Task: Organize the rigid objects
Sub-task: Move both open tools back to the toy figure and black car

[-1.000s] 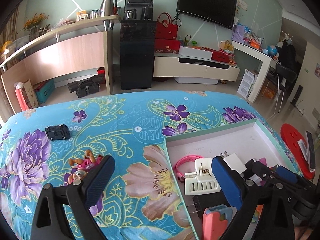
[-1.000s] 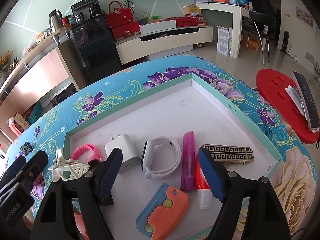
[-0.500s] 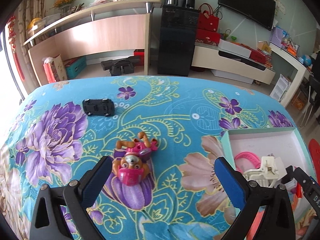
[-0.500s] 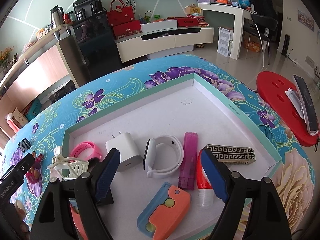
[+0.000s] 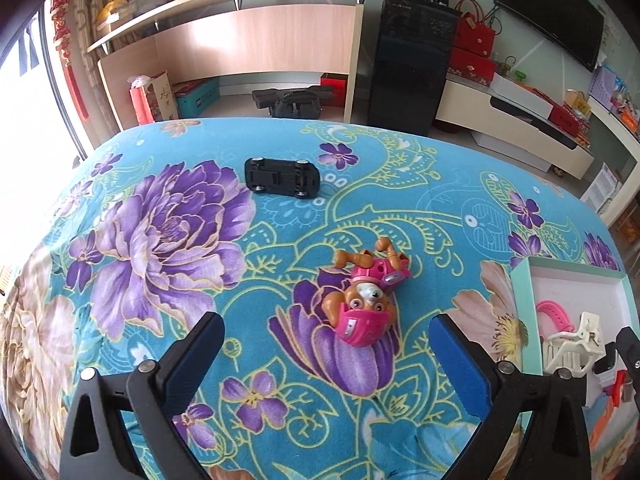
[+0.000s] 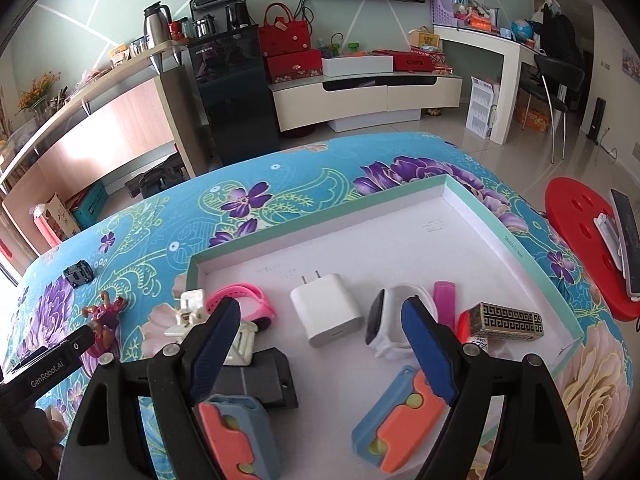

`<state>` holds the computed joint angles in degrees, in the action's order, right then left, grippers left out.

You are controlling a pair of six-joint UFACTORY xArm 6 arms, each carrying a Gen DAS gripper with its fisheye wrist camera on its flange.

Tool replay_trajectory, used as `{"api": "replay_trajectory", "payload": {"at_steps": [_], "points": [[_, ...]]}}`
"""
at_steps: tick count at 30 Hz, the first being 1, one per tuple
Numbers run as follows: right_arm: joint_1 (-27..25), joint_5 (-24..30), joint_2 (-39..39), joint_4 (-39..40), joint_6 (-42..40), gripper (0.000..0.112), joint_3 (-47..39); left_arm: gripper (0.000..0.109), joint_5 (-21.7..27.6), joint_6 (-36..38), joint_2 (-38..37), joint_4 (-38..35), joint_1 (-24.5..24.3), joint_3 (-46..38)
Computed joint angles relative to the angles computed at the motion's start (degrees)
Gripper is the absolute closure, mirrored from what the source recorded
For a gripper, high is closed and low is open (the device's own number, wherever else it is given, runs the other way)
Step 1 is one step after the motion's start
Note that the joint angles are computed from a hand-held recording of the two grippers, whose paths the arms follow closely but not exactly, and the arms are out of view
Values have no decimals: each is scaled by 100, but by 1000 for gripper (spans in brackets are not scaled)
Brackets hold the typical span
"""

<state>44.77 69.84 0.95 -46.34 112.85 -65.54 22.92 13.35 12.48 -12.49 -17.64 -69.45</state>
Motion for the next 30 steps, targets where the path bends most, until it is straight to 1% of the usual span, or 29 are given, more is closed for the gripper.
{"api": "replay_trajectory", "payload": {"at_steps": [6, 11, 17, 23, 27, 30], "points": [[40, -198, 540, -256, -353, 29, -665, 6, -154, -667, -65, 860, 255, 48], [51, -402, 1069, -337, -776, 29, -1278, 6, -139, -1120, -27, 1404, 526, 1], [50, -782, 1643, -399, -1170, 29, -1917, 6, -5, -1202, 46, 1404, 813, -97], [0, -1111, 2234, -217, -1637, 29, -2506, 6, 98, -1649, 166, 1766, 1090, -233], [-49, -1304, 2520, -143, -1871, 29, -2745, 6, 170, -1745, 246, 1828, 1212, -316], [-112, -1545, 2674, -117, -1924, 29, -2836, 6, 202, -1802, 303, 1856, 1258, -366]]}}
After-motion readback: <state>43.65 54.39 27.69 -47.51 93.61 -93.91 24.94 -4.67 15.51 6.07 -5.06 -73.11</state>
